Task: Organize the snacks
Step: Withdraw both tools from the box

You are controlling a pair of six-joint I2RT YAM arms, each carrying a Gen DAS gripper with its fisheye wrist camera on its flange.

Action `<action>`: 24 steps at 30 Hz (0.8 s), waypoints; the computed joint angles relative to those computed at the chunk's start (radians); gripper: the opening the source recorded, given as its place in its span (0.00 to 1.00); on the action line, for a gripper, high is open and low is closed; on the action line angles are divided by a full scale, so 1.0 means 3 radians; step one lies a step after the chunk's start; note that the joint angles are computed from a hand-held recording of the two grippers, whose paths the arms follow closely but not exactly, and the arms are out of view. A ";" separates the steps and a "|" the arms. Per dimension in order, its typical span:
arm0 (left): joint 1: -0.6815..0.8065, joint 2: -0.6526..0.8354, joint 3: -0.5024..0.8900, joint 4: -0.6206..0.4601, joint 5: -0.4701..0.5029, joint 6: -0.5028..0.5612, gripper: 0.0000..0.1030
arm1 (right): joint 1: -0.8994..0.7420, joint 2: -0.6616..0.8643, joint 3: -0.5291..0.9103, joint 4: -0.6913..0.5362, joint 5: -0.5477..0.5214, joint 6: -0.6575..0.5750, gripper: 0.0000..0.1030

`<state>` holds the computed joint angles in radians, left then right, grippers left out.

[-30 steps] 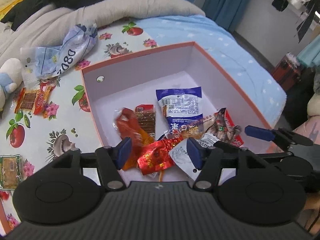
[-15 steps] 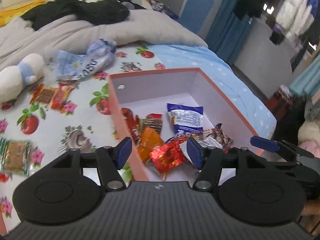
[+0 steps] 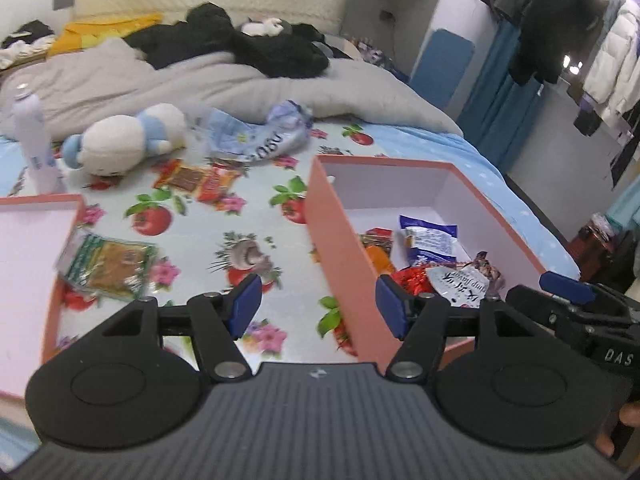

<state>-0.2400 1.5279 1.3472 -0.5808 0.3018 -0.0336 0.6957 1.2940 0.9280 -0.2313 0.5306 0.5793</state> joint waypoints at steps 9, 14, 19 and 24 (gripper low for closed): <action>0.0277 -0.0824 -0.0767 0.0153 0.0102 -0.0010 0.73 | 0.0467 0.0150 0.0074 -0.0042 0.0212 0.0176 0.88; 0.0574 -0.1089 -0.1039 0.0170 0.0192 -0.0152 0.73 | 0.0685 0.0232 0.0080 -0.0029 0.0262 0.0176 0.88; 0.0943 -0.1251 -0.1306 0.0120 0.0333 -0.0184 0.73 | 0.0850 0.0300 0.0047 0.0076 0.0195 0.0240 0.88; 0.1258 -0.1281 -0.1536 0.0166 0.0488 -0.0233 0.73 | 0.0847 0.0468 0.0109 0.0206 0.0022 0.0175 0.88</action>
